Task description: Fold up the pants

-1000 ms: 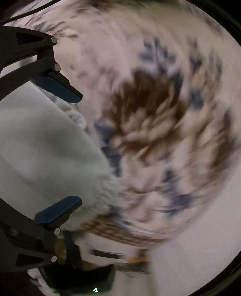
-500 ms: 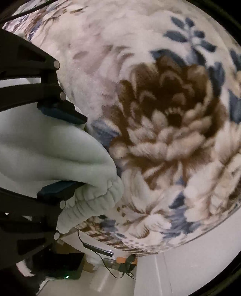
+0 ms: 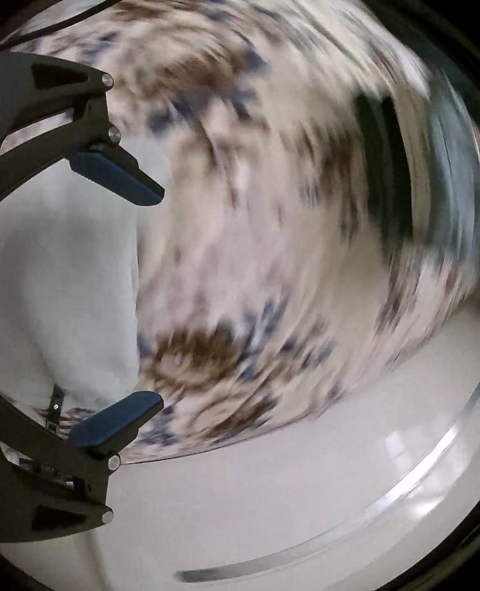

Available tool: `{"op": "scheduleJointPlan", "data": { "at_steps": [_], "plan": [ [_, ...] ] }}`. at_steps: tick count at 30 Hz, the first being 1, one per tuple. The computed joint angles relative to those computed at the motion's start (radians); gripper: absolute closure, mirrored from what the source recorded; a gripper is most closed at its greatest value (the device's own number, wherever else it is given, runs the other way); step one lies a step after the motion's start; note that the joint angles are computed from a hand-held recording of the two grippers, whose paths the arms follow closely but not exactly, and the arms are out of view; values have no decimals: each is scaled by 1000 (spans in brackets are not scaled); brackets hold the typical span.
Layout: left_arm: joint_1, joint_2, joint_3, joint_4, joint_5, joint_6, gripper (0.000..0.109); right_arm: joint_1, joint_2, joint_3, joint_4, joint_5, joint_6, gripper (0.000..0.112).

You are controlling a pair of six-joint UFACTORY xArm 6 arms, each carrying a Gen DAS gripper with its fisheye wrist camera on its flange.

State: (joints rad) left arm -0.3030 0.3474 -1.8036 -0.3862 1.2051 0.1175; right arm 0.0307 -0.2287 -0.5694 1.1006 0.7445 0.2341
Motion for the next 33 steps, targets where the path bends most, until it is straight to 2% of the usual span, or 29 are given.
{"op": "scheduleJointPlan", "data": {
  "at_steps": [1,3,5,6,8,10,12,13,14,16,18,20,22,24,26,27,28,29,30,32,33],
  "plan": [
    [30,-25,38,-11,-6,-23,6,-15,15,-28,-5,33,-27,79],
    [85,-28,66,-59,5,-41,6,-29,43,-104,-96,90,-6,70],
    [126,31,25,-79,60,-69,6,-28,54,-158,-161,103,16,48],
    [138,66,0,-93,91,-73,6,-26,64,-180,-190,98,35,44],
    [151,165,-87,-117,176,-71,6,-23,109,-229,-211,100,53,43],
    [147,287,-224,-119,305,-68,7,-23,163,-273,-201,119,55,43],
    [118,340,-293,-64,347,-33,7,-25,209,-313,-191,140,47,43],
    [100,352,-314,-19,360,-9,14,-17,227,-333,-218,136,62,43],
    [94,349,-310,-9,354,9,23,-11,223,-330,-233,125,65,51],
    [87,311,-251,29,289,43,69,1,229,-347,-266,113,84,67],
    [90,301,-220,64,235,74,73,10,238,-369,-320,115,125,74],
    [95,336,-234,154,207,61,75,11,252,-387,-336,125,145,76],
    [134,406,-329,98,269,17,76,13,274,-417,-356,147,153,76],
    [158,399,-340,38,258,-7,76,16,293,-450,-371,169,142,75],
    [176,374,-333,-28,253,-13,69,15,304,-475,-384,191,129,69],
    [183,343,-295,-58,224,-11,53,10,300,-470,-379,197,111,65],
    [189,292,-226,-89,175,1,30,11,296,-475,-379,194,97,55],
    [192,253,-170,-104,142,10,18,9,267,-453,-380,177,79,45],
    [191,215,-118,-106,121,16,6,13,248,-441,-378,148,57,40],
    [191,132,-5,-108,79,35,6,20,230,-442,-385,114,12,20],
    [194,79,68,-111,41,53,6,25,225,-443,-400,96,-4,18]
  ]
}}
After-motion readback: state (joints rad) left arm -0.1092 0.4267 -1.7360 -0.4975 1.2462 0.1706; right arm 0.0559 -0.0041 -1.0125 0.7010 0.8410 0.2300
